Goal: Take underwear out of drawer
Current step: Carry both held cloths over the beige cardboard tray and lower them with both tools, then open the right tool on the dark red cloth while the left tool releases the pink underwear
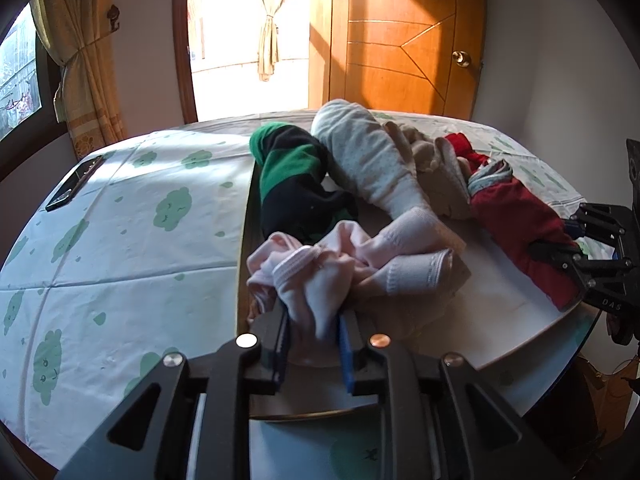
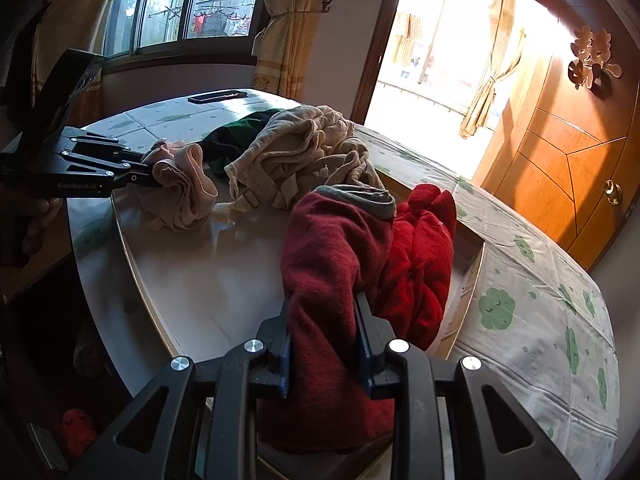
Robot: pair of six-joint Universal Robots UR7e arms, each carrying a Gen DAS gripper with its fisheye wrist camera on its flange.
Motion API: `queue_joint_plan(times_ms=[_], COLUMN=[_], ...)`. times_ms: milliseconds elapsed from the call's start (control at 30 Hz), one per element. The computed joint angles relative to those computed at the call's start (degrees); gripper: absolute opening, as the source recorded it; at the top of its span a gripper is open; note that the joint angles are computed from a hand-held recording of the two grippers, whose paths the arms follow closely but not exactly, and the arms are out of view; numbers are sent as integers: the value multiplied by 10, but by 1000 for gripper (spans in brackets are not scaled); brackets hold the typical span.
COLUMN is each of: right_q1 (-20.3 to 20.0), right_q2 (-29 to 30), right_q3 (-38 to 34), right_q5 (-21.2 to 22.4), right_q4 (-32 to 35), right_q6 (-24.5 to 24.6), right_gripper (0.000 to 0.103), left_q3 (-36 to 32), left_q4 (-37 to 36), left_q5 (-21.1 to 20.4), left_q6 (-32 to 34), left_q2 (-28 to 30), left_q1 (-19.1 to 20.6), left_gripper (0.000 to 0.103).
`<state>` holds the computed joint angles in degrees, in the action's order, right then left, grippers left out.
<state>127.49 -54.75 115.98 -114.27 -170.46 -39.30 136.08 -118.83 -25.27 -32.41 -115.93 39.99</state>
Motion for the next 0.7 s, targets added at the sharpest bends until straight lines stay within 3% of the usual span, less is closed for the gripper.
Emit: queue_joint_plan(times_ms=[400, 500, 633, 700], right_q1=[3, 2, -1, -2], right_q2=[2, 0, -5, -8], right_q3=[0, 3, 8, 11], right_q5=[-6, -5, 4, 8], right_q4=[-3, -8, -13, -16], right_q6=[25, 28, 36, 40], right_gripper=[35, 40, 56, 57], left_q3=[2, 2, 3, 4], left_q4=[2, 6, 14, 16], left_q5=[2, 2, 4, 5], left_q6=[0, -6, -14, -17], left_q2=[-3, -5, -7, -9], left_q1=[-2, -4, -9, -12], left_gripper=[23, 25, 32, 38])
